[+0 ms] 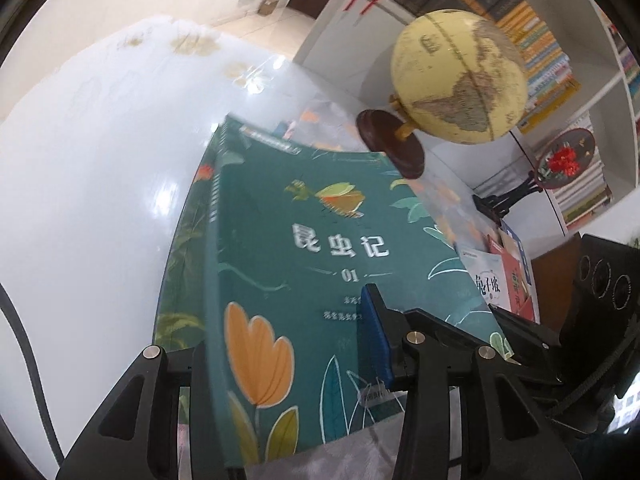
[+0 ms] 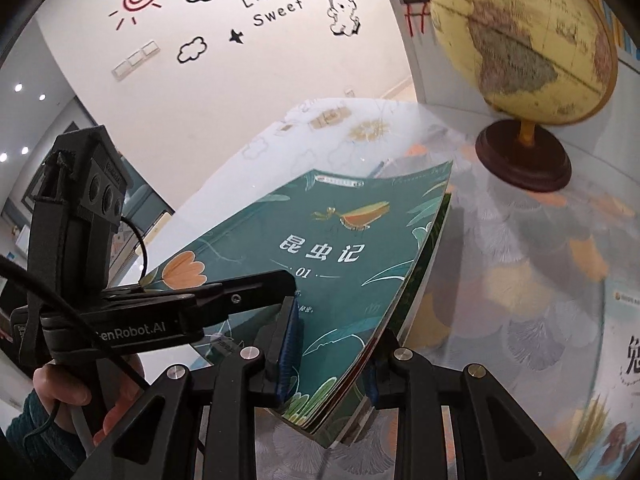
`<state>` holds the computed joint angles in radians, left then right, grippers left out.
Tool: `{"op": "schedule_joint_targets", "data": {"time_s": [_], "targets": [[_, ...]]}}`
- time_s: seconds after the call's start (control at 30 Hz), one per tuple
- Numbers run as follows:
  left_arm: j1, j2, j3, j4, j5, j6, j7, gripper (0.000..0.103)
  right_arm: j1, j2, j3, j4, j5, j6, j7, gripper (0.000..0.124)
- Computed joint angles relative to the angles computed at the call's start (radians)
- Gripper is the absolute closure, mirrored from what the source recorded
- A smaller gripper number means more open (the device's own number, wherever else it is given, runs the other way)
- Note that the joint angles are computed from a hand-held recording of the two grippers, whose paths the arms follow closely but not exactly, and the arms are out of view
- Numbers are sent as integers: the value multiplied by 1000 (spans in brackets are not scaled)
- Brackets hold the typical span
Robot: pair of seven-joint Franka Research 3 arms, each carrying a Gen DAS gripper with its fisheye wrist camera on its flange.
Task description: Organize books
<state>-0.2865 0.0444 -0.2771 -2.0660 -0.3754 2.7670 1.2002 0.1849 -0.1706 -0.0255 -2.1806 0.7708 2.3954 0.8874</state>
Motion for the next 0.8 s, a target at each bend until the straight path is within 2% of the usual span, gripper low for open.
{"op": "schedule_joint_targets", "data": {"time_s": [0.1,0.2,0.3,0.4,0.53,0.63,0.7,0.8], "targets": [[5,-17,9,-32,11,-21,-60,59,-11,14,2,9,-47,-42,63,87],[0,-56,18,-85,136,-27,-202,59,-15,32,3,23,-82,-103,73,84],[0,-116,17,-130,307,-76,-378,59,-20,40,14,29,-166,-143,96,76],[-14,-188,8,-180,377,-111,-470,59,-38,16,1,12,-211,-196,113,76],[-53,-272,-29,-218,442,-153,-585,59,-89,-101,-53,-75,-192,-251,92,75],[-97,-300,-89,-195,504,-172,-700,59,-147,-234,-99,-160,-212,-289,66,75],[-132,-297,-117,-174,533,-169,-761,59,-198,-330,-141,-206,-237,-327,47,75],[-181,-235,-189,-75,624,-189,-889,59,-293,-464,-220,-248,-285,-407,-6,74]]}}
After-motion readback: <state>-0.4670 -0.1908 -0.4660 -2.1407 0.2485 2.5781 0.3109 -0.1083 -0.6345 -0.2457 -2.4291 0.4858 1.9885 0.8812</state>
